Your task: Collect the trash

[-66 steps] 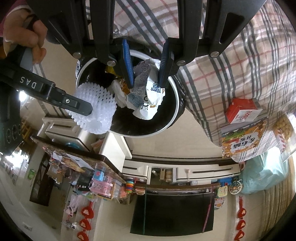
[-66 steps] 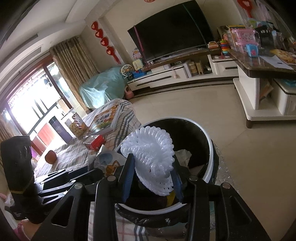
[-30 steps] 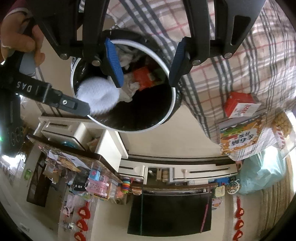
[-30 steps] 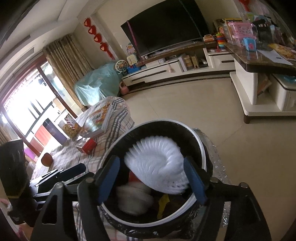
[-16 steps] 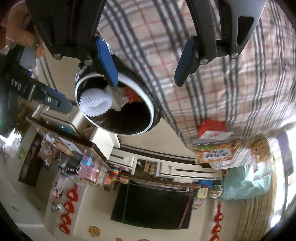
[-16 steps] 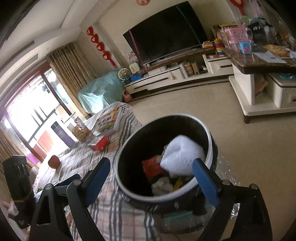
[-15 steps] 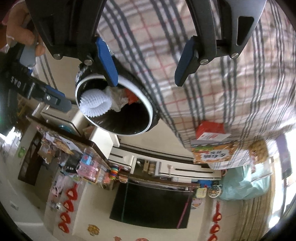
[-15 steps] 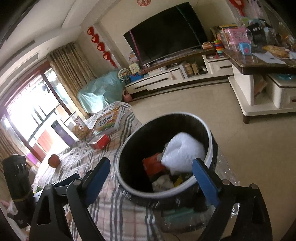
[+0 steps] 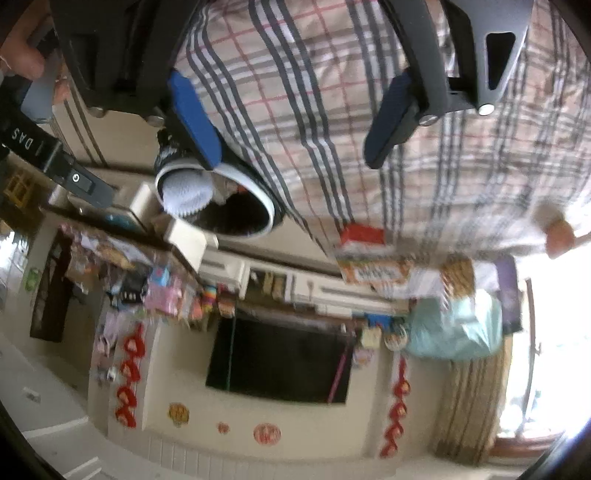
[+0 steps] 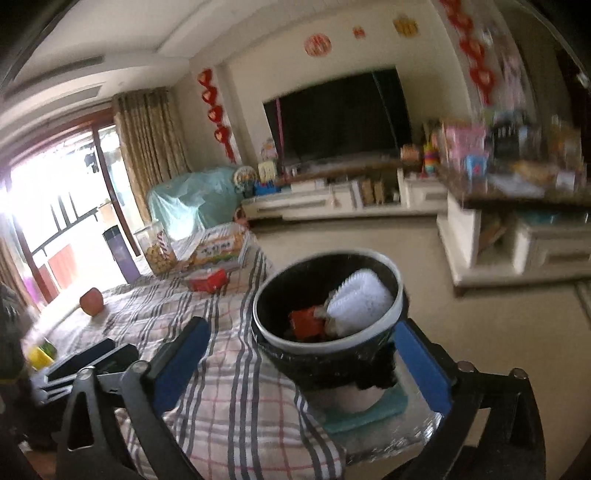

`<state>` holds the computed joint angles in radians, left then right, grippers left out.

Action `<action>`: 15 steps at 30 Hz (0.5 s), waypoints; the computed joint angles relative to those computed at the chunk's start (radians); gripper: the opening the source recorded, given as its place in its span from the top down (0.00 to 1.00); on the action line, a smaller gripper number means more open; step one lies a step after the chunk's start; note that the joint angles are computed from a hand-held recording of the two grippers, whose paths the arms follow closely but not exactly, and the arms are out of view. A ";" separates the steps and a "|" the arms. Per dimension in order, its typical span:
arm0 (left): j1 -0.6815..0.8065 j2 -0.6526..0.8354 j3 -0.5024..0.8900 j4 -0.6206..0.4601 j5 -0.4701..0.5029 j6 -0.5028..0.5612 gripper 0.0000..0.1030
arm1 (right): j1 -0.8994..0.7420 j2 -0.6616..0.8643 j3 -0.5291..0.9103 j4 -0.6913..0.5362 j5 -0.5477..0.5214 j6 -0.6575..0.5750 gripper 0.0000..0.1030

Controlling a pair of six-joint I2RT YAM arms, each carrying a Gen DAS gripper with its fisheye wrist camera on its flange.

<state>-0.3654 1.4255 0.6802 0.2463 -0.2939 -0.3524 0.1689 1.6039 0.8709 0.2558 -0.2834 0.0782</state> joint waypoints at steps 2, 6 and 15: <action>-0.051 -0.046 -0.063 0.052 -0.106 0.001 0.01 | 0.017 -0.050 -0.059 0.061 0.051 -0.013 0.00; -0.142 -0.080 -0.148 0.131 -0.274 0.008 0.00 | 0.053 -0.109 -0.167 0.191 0.160 -0.032 0.00; -0.228 -0.077 -0.223 0.183 -0.430 -0.028 0.00 | 0.060 -0.115 -0.235 0.275 0.156 -0.025 0.00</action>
